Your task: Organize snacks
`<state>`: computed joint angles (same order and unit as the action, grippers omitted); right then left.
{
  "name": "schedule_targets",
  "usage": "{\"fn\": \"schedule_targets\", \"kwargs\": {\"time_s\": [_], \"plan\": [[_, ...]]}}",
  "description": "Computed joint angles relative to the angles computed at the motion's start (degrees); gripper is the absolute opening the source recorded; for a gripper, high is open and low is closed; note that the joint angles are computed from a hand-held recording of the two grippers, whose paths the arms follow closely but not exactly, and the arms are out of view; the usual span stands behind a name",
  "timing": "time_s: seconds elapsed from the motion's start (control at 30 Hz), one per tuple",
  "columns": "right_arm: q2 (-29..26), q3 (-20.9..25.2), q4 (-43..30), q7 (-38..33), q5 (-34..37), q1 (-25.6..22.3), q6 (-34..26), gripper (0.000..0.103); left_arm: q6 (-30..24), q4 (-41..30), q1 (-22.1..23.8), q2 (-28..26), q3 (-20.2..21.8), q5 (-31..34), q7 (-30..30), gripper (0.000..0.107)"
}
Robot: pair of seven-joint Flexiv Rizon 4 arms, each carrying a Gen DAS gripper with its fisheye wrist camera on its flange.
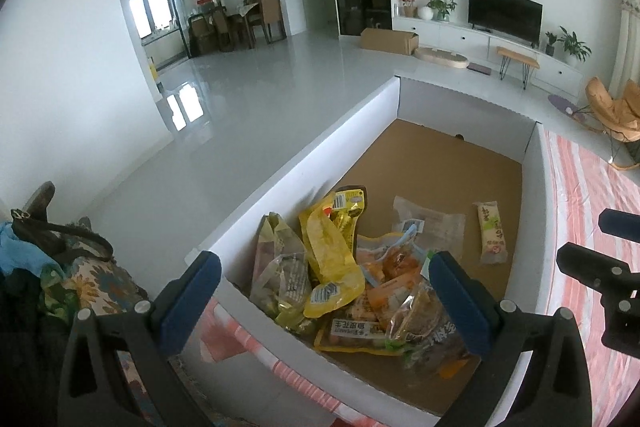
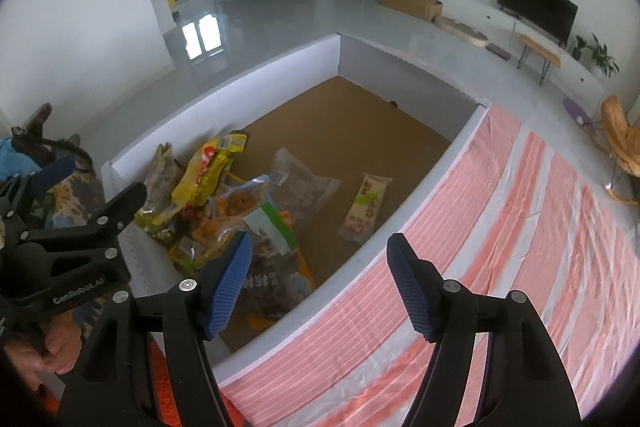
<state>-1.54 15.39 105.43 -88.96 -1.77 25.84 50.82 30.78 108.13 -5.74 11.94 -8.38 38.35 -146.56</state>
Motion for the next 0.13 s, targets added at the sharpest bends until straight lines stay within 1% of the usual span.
{"fn": "schedule_targets", "kwargs": {"time_s": [0.07, 0.13], "plan": [[-0.1, 0.1, 0.1, 0.1, -0.6, 0.2, 0.4, 0.073, 1.6, 0.7, 0.0, 0.2, 0.6, -0.5, 0.2, 0.103], [-0.2, 0.1, 0.1, 0.2, -0.7, 0.3, 0.5, 0.073, 1.8, 0.8, 0.3, 0.2, 0.6, -0.5, 0.5, 0.103]]}}
